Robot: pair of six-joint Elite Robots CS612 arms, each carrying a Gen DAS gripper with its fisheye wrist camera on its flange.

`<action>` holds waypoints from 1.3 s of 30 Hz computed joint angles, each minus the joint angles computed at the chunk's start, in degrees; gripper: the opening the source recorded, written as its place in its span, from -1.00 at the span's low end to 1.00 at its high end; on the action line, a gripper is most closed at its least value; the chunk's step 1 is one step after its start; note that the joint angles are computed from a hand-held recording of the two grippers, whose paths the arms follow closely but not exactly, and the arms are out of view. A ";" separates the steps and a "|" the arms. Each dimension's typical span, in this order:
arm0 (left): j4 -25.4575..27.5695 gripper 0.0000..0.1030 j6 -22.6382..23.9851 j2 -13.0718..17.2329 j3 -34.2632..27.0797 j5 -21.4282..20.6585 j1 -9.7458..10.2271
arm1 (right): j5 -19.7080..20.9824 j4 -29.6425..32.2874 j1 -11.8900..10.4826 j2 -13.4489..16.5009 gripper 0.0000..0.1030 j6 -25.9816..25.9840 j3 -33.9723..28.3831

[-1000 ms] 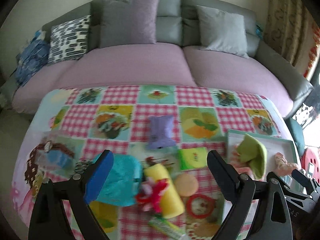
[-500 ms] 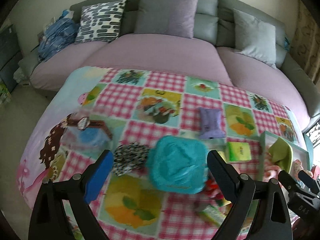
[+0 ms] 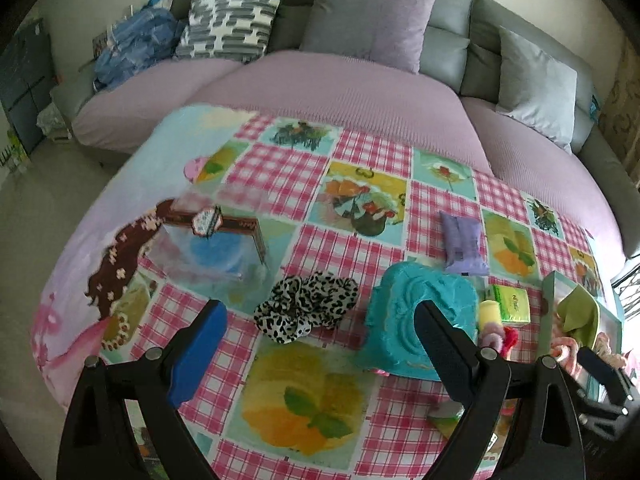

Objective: Organize soft objects
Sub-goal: 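Move both tools away from the tray toward the items on the table, then grasp the leopard-print scrunchie with the left tool while the right tool grasps the red plush toy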

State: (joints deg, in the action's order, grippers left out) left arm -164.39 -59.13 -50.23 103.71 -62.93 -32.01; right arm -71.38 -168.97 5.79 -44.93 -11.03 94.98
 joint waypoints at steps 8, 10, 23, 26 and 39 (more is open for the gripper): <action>0.73 0.84 -5.04 0.37 1.08 -3.14 2.03 | 1.22 1.79 1.49 0.69 0.99 -2.51 -0.58; 0.90 0.84 -5.84 0.51 1.25 -3.72 2.44 | 1.01 2.02 1.77 0.78 0.94 -2.64 -0.71; -1.35 0.84 -8.35 3.16 0.83 -10.22 5.06 | 3.27 1.52 1.93 1.22 0.35 -1.32 -0.94; -0.93 0.84 -8.10 3.75 0.20 -10.42 5.18 | 3.21 1.95 1.99 1.31 0.09 -1.41 -1.11; -2.30 -0.18 -5.74 5.86 -1.51 -14.02 5.87 | 5.23 0.65 1.40 1.08 -0.28 -1.45 -0.63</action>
State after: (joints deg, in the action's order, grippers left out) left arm -166.69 -64.87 -44.37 102.20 -76.94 -26.14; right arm -66.15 -168.33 7.19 -43.86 -12.48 94.35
